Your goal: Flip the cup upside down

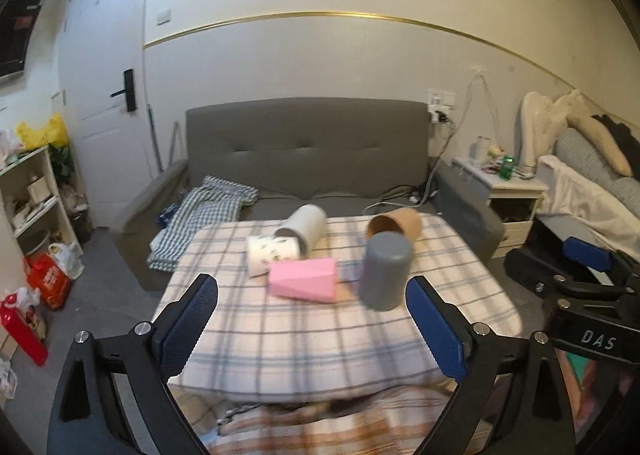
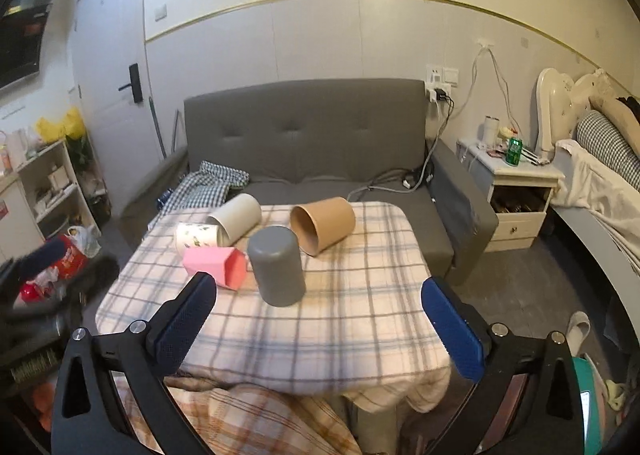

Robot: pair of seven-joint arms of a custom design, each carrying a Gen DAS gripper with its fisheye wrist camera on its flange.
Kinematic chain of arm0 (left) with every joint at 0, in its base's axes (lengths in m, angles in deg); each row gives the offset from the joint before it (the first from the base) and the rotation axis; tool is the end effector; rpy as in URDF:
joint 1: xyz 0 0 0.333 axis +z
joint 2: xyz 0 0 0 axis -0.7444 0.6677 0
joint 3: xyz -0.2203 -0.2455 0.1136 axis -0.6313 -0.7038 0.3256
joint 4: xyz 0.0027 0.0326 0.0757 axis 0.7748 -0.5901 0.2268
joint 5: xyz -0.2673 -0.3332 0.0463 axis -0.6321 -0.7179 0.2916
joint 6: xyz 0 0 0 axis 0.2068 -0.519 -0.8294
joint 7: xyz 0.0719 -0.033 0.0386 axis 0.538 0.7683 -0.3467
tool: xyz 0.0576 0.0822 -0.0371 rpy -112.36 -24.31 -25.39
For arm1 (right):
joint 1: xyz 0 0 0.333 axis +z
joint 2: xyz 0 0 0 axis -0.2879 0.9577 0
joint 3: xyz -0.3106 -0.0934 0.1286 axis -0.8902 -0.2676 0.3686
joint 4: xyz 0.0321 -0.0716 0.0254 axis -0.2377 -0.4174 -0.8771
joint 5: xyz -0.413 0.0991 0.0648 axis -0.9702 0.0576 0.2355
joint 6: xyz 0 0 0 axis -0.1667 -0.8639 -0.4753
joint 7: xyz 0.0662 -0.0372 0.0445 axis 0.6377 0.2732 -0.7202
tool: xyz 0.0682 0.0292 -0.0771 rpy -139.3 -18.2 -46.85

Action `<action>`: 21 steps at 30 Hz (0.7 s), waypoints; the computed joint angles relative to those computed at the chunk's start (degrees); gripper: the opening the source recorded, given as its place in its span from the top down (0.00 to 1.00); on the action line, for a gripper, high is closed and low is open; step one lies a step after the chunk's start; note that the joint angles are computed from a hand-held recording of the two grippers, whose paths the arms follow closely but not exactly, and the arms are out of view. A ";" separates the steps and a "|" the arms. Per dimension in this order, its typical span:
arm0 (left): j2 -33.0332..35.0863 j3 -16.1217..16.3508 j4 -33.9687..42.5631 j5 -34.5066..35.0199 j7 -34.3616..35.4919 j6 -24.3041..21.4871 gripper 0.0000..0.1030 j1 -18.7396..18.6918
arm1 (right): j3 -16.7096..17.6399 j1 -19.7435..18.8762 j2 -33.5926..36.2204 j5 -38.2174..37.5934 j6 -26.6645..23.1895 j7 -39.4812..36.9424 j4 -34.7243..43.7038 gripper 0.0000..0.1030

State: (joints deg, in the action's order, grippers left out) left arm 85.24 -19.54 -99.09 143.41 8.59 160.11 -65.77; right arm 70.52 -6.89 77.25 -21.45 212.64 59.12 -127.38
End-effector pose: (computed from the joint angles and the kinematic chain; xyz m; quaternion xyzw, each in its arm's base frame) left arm 0.6512 -0.3040 0.5375 -0.6293 0.5861 -0.3434 0.3776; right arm 0.6810 0.0987 0.5732 -0.6595 0.5750 -0.2936 0.3851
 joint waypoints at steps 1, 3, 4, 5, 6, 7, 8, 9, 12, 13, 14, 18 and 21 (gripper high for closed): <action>0.20 0.06 -0.22 -0.54 -0.41 0.15 0.05 0.22 | 0.06 0.12 0.29 -0.09 0.30 -0.05 -0.11 0.00; 0.16 0.30 -1.33 -1.72 -1.62 0.82 0.05 0.68 | -0.05 0.50 0.81 -0.58 -0.12 0.21 -0.30 0.00; -0.07 0.46 -2.06 -1.64 -2.45 1.28 0.05 0.82 | 0.20 0.42 1.18 -0.41 -0.82 -0.18 -0.25 0.00; -0.05 0.50 -2.28 -1.68 -2.94 1.36 0.05 0.90 | 0.37 0.33 1.40 -0.24 -1.18 -0.62 -0.28 0.00; -0.18 0.62 -2.66 -1.09 -3.62 1.36 0.05 0.83 | 0.04 0.64 1.54 -0.88 -1.28 -0.36 -0.50 0.00; -0.33 0.71 -2.95 -0.34 -4.27 1.24 0.05 0.74 | -0.50 1.19 1.74 -2.01 -1.05 0.25 -0.77 0.00; -0.51 0.73 -3.25 0.36 -4.85 0.90 0.05 0.65 | -0.41 1.15 1.77 -2.08 -0.72 0.03 -1.13 0.00; -0.73 0.69 -3.57 0.90 -5.30 0.86 0.05 0.69 | 0.01 0.84 1.80 -1.54 -0.51 -0.62 -1.43 0.00; -0.68 0.17 -3.54 0.22 -4.86 0.39 0.05 1.06 | 0.17 0.78 1.86 -0.86 -0.58 -0.85 -1.57 0.00; -0.66 0.09 -3.53 -0.06 -4.65 0.44 0.05 1.18 | 0.24 0.75 1.80 -0.65 -0.42 -0.91 -1.62 0.00; -0.64 0.03 -3.45 -0.14 -4.56 0.09 0.05 1.12 | 0.36 0.64 1.68 -0.38 -0.19 -1.15 -1.80 0.00; -0.68 -0.02 -3.48 0.18 -4.86 0.02 0.05 1.13 | -0.10 1.09 1.42 -1.07 0.50 -0.70 -1.99 0.00; -0.69 -0.10 -3.52 -0.06 -4.64 -0.08 0.05 1.17 | -0.29 1.25 1.31 -1.46 0.48 -0.29 -2.07 0.00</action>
State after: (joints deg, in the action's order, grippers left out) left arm 84.56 -19.64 -102.61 143.35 3.95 160.04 -64.60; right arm 70.22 -5.64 78.56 -22.91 213.12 58.83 -129.45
